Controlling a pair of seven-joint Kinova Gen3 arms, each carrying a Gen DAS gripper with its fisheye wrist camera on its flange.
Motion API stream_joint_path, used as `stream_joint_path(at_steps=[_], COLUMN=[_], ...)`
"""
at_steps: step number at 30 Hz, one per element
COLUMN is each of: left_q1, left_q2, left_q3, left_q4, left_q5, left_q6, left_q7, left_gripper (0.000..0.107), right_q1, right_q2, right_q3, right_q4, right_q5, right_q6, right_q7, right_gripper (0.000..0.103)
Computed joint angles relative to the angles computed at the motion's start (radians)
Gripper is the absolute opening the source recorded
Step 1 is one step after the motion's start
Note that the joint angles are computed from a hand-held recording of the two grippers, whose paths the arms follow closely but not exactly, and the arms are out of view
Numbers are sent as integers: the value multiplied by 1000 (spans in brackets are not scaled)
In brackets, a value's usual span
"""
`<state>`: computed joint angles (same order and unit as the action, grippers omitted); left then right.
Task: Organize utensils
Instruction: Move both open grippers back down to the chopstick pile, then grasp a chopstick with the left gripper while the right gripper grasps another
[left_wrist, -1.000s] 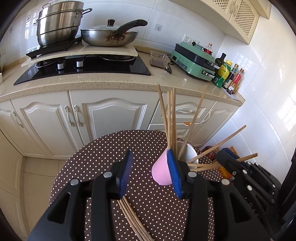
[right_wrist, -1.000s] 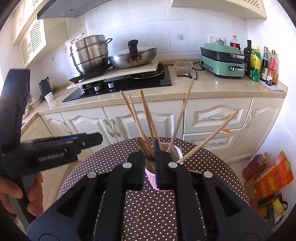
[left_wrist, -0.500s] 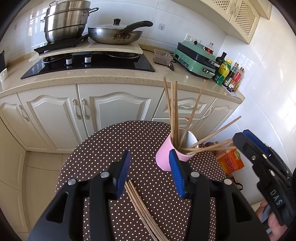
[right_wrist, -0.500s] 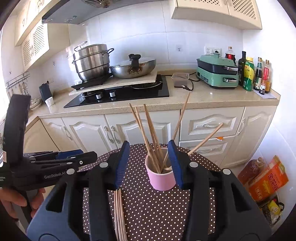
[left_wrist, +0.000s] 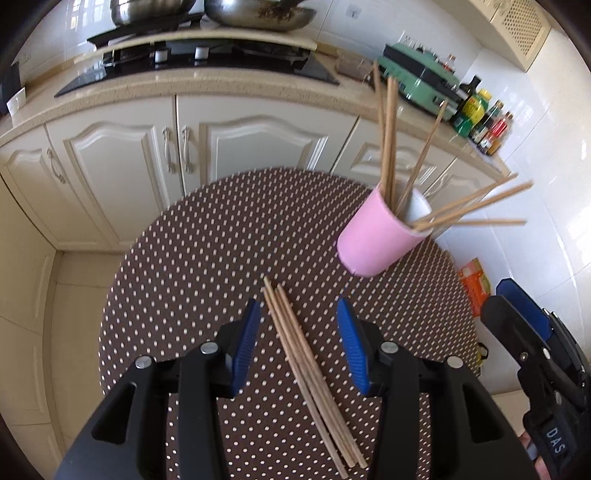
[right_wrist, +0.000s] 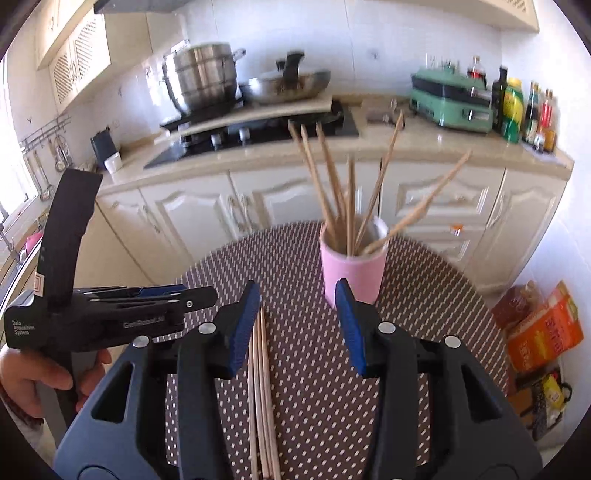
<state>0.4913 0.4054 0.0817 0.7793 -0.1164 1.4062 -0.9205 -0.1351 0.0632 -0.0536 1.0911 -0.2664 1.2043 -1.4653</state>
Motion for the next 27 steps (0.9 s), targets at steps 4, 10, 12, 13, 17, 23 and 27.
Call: stream_joint_path(at_steps=[4,10,12,13,17,23,27], left_q1=[10,16,14,16,27,65,78], left_q2=[32,90,97,101,132,160,179], left_q3=[3,9,10,10,7,-9,-15], left_q4=[6,4,27,33,24,-7,-38], left_q5=[5,40,53,55,54,9,-5], left_q6=[49,110,102,101,127,140,159], left_q7=[5,12,13,14,17,16,19], left_gripper=[43,43,43,43,43,44,45], right_q1=[-3,-4,-1,3,15,27,33], right_q2=[8,48,61,71,107,141,160], right_q3=[-3,-5,-6,-6,-7,-13,-15], right_q4=[35,57,60,58,44,34,17], right_q5=[1,10,6,-1,-21,-36,-43], right_q6=[29,72,83,92,122,137,151], right_q7=[2,11,19,24,24,40,47], right_gripper=[43,43,43,43,43,43,43])
